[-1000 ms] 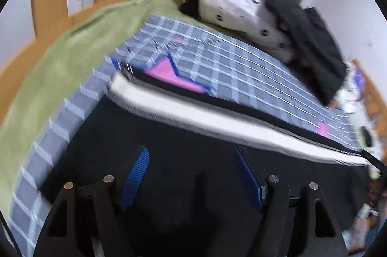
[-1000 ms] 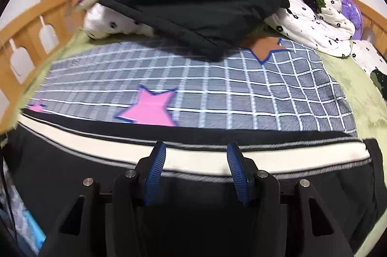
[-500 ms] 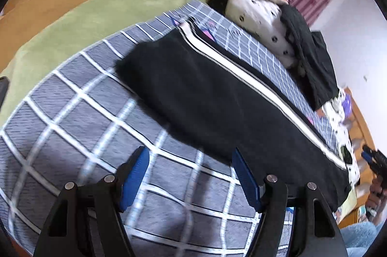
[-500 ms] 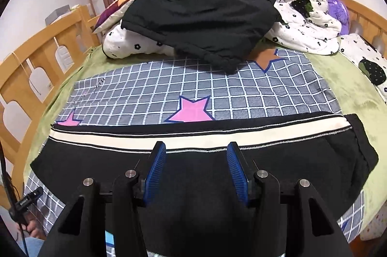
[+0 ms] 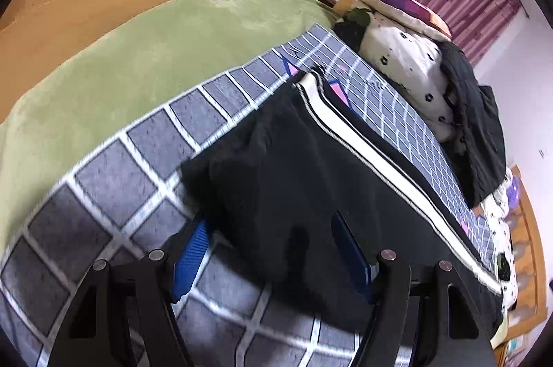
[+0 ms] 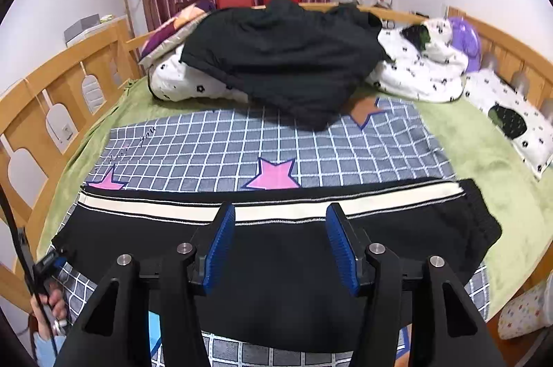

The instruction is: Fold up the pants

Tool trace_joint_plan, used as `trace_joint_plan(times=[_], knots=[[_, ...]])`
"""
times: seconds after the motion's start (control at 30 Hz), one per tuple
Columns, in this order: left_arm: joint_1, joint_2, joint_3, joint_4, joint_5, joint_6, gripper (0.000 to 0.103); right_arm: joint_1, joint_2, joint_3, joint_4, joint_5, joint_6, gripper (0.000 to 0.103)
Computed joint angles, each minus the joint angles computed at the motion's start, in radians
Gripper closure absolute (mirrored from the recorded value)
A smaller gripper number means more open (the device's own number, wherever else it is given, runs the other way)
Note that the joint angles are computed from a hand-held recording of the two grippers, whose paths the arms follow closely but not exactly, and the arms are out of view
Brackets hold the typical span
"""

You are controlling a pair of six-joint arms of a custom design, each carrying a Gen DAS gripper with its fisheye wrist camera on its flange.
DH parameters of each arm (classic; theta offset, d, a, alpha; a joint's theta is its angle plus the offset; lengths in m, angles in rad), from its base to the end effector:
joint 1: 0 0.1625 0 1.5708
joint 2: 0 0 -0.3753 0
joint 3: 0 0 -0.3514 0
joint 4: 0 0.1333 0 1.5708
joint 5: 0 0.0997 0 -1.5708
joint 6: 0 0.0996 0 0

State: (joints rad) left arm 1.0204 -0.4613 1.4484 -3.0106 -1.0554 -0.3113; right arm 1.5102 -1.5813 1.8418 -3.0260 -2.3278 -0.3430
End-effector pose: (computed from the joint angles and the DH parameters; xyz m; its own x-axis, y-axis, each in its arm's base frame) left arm -0.1883 -0.6556 0.0020 -0.9574 0.0235 -0.2880 0.1860 0.8127 -0.5521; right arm 0.0382 -0.4427 0.5134 -0.6544 0.5186 0.5503 -0.2101 0.5745 -0.7911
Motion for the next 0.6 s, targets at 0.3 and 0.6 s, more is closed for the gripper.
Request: trace_joint_plan(times=[0.3, 0.6], knots=[[-0.005, -0.003, -0.019, -0.007, 0.024, 0.029, 0.093, -0.128, -0.01, 0.11, -0.072, 0.2, -0.045, 0.044], [-0.197, 0.043, -0.163, 0.151, 0.29, 0.299, 0.094, -0.318, -0.06, 0.222, -0.187, 0.514, -0.104, 0.044]])
